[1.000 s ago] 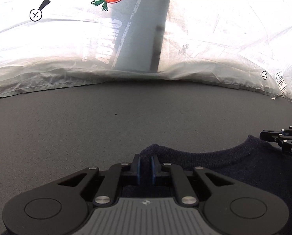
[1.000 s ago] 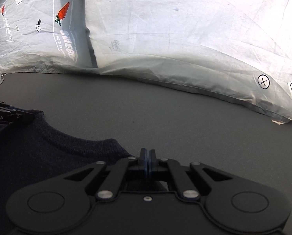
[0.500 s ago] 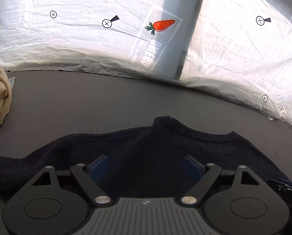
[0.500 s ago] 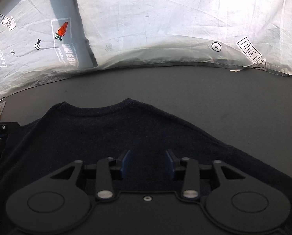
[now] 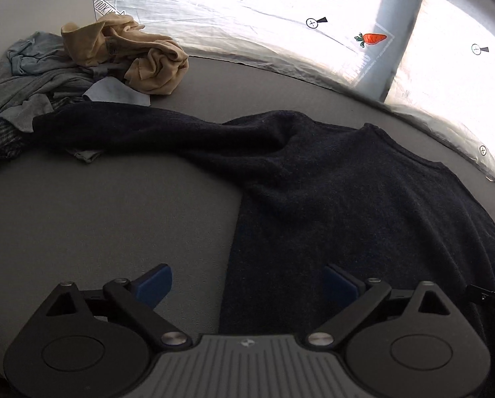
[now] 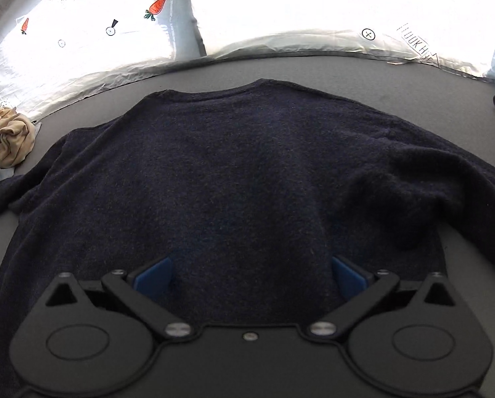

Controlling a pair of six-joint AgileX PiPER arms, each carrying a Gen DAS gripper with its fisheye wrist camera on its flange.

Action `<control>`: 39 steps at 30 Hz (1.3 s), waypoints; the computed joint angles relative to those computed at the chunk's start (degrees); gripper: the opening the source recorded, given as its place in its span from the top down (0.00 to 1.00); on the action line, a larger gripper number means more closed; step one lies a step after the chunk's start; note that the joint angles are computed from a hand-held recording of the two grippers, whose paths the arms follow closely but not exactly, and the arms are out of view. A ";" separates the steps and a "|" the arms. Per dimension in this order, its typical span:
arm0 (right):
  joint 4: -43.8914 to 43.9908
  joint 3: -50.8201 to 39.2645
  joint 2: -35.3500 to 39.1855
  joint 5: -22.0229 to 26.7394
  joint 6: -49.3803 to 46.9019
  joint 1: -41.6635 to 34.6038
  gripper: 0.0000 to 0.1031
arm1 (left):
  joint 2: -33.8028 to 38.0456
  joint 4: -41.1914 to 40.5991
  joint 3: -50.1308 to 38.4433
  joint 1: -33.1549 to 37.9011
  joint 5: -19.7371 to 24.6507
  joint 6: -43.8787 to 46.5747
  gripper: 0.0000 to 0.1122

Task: Fold clothes
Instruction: 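Move the open left gripper to the navy sleeve cuff beside the grey clothes heap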

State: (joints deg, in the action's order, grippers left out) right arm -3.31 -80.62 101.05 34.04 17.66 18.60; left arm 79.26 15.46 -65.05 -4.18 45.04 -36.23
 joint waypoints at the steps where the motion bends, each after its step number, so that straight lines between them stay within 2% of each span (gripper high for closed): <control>1: -3.45 0.13 0.01 -0.14 4.47 1.41 0.00 | -1.17 -3.85 1.06 3.68 -0.27 4.55 0.14; 3: -10.89 0.81 -0.43 -0.99 14.42 4.26 0.00 | -2.02 -8.93 1.38 10.05 0.15 11.80 0.14; 8: -33.63 2.71 -1.15 -1.53 40.89 11.53 0.00 | -0.53 -12.03 -1.18 23.36 -2.72 23.29 0.13; 11: -48.47 3.86 -1.56 1.09 54.80 16.11 0.00 | 2.98 -14.94 -4.15 30.34 -4.96 31.16 0.13; 14: -61.41 4.64 -0.95 6.13 65.75 20.66 0.00 | 7.14 -19.03 -7.47 36.70 -7.02 39.39 0.13; 16: -61.19 4.97 -0.48 5.78 65.78 21.12 0.00 | 10.71 -23.27 -10.55 40.51 -7.03 44.74 0.13; 18: -56.29 4.37 0.70 5.70 62.07 20.78 0.00 | 14.99 -26.64 -14.78 43.58 -5.99 48.31 0.13; 21: -50.06 3.26 1.64 11.70 58.34 21.25 0.00 | 20.88 -28.22 -21.36 45.24 -4.16 49.29 0.13; 25: -53.61 7.61 -3.35 19.24 65.88 22.62 0.00 | 26.86 -30.79 -28.78 46.04 -2.37 51.18 0.13; 29: -51.41 12.29 -9.06 24.62 65.64 20.13 0.00 | 28.89 -30.78 -31.10 44.09 0.05 49.72 0.13; 33: -49.34 16.98 -14.95 22.99 62.80 14.62 0.01 | 25.40 -33.48 -25.47 41.86 -1.76 52.40 0.13; 34: -47.83 17.38 -15.82 21.75 60.52 12.40 0.06 | 24.16 -33.31 -23.50 40.94 -2.15 52.77 0.13; 35: -46.09 17.43 -16.31 20.23 57.90 10.12 0.17 | 23.13 -32.77 -21.88 40.06 -2.36 52.78 0.13; 36: -43.99 16.96 -16.18 18.23 54.86 7.86 0.23 | 22.12 -32.19 -20.37 39.22 -2.57 52.64 0.13; 37: -41.65 16.21 -15.66 16.24 51.42 5.60 0.38 | 20.87 -31.49 -18.69 38.36 -2.84 52.32 0.13; 38: -39.18 15.17 -14.61 14.01 47.62 3.50 0.47 | 19.29 -30.72 -16.73 37.45 -3.18 51.90 0.13; 39: -36.70 14.36 -13.71 11.59 43.89 1.67 0.47 | 17.71 -29.98 -14.94 36.66 -3.50 51.35 0.13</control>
